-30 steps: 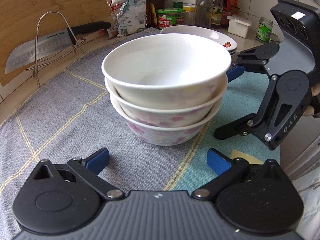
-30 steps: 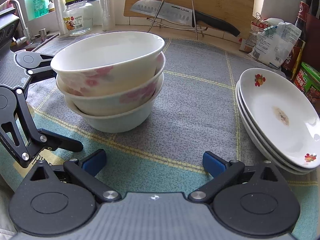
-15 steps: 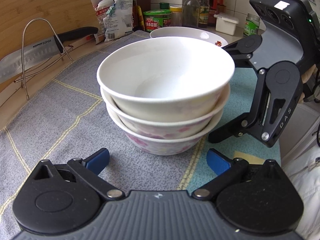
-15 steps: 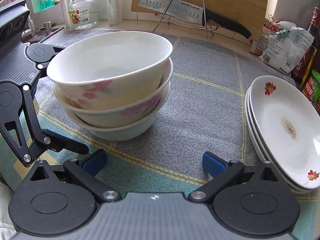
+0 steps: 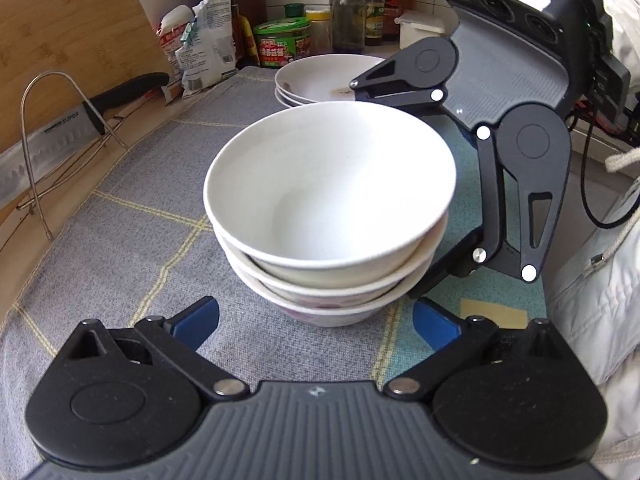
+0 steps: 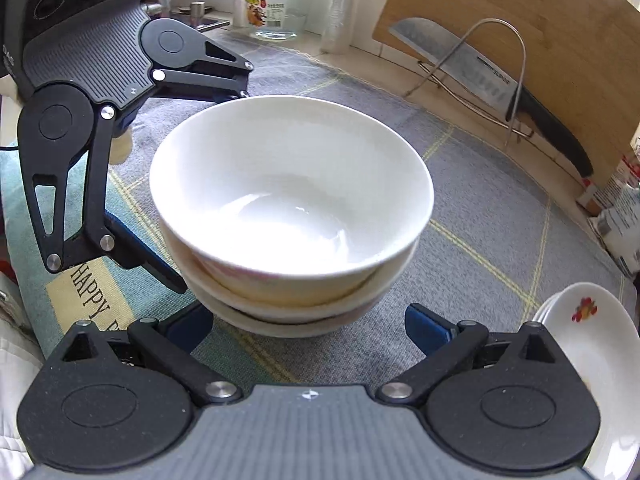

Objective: Organize plates and bowls
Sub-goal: 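Grasp the stack of three bowls with both grippers from opposite sides, then lift and carry the bowl stack with both grippers over the plate stack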

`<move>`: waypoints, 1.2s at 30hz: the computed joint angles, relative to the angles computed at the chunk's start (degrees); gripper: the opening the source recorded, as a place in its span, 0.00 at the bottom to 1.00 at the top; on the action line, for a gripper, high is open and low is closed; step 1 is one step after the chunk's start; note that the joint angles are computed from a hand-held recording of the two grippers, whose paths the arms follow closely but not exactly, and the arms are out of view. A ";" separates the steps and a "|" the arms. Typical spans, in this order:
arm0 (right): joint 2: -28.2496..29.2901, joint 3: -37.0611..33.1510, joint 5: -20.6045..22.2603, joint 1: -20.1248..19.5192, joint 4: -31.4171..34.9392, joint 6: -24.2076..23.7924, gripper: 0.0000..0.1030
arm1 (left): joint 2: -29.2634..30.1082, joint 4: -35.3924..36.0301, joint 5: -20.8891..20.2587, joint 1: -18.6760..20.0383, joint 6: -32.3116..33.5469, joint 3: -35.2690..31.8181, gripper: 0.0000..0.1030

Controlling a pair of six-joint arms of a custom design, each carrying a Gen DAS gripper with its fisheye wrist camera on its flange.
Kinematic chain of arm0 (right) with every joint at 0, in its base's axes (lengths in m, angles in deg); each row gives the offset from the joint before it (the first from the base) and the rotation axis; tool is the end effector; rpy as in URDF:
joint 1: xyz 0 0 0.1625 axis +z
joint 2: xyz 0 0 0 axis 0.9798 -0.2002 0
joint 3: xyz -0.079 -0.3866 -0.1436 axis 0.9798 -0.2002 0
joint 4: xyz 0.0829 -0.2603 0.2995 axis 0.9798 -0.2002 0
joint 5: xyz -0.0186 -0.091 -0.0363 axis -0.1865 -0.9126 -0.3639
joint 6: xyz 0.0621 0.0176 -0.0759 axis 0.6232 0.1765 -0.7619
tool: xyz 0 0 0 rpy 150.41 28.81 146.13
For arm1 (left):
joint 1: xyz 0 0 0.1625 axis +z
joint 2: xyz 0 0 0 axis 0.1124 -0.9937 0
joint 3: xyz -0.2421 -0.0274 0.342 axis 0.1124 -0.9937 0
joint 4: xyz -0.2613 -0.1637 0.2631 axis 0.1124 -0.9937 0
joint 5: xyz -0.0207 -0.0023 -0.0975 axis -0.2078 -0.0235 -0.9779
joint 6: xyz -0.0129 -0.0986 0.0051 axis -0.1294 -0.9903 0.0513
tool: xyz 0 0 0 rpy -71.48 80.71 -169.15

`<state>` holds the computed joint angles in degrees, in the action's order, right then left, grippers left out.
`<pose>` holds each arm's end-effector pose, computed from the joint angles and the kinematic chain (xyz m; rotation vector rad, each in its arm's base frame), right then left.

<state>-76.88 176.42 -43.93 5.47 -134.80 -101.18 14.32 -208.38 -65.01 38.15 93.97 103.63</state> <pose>0.0533 -0.6148 0.1578 1.9538 -2.0847 0.0573 -0.2444 -0.5166 0.0109 1.0176 2.2964 -0.5543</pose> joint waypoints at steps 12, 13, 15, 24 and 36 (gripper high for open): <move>-0.71 -2.68 -0.60 0.64 7.86 -1.55 0.84 | -0.68 2.50 -3.14 1.73 3.64 -1.32 0.84; -0.68 -2.95 -0.75 0.78 8.29 -1.52 0.83 | -0.68 2.87 -3.31 1.87 3.93 -1.61 0.84; -0.91 -2.99 -0.86 0.88 8.78 -1.85 0.82 | -0.70 3.24 -4.09 2.21 4.40 -2.11 0.84; -0.65 -4.13 -1.75 1.38 10.61 -1.03 0.79 | -0.37 4.42 -5.71 2.86 6.70 -3.58 0.84; -0.93 -3.99 -1.27 1.01 10.81 -0.68 0.79 | -0.65 5.74 -6.93 3.43 7.30 -4.36 0.84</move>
<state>-77.81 172.42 -45.20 6.48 -123.99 -101.86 13.67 -202.63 -71.94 41.58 101.27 99.28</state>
